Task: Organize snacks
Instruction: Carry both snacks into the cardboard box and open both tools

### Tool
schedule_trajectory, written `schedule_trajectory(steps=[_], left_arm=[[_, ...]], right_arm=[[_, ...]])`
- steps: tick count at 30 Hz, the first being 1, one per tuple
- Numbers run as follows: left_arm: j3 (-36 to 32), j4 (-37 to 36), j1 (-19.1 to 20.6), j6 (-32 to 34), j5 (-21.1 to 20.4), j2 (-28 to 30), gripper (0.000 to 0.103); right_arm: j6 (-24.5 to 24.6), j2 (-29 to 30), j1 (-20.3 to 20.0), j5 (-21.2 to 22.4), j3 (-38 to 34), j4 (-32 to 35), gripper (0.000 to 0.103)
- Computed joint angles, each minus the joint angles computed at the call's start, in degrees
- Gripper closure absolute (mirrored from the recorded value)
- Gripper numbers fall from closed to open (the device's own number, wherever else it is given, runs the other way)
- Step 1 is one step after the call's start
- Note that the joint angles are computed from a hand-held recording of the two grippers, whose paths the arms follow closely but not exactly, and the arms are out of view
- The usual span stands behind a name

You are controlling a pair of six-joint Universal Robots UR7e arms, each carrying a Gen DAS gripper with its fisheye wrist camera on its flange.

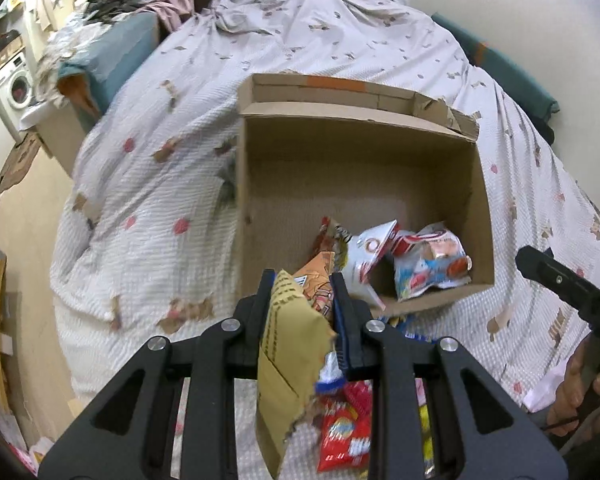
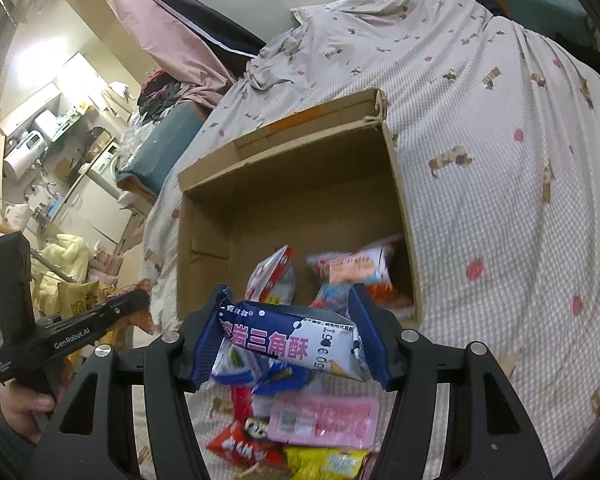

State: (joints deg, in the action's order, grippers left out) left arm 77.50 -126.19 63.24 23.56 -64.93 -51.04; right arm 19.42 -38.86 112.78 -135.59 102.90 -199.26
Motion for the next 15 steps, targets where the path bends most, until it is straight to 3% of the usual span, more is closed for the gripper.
schedule_trajectory(steps=[8, 15], left_arm=[[-2.1, -2.2, -0.9, 0.4, 0.8, 6.9, 0.081], [-7.9, 6.6, -0.1, -3.8, 0.7, 13.7, 0.081]], right_arm=[[-3.2, -0.1, -3.4, 0.6, -3.1, 2.8, 0.040], [-2.1, -1.0, -5.6, 2.0, -3.2, 3.1, 0.040]])
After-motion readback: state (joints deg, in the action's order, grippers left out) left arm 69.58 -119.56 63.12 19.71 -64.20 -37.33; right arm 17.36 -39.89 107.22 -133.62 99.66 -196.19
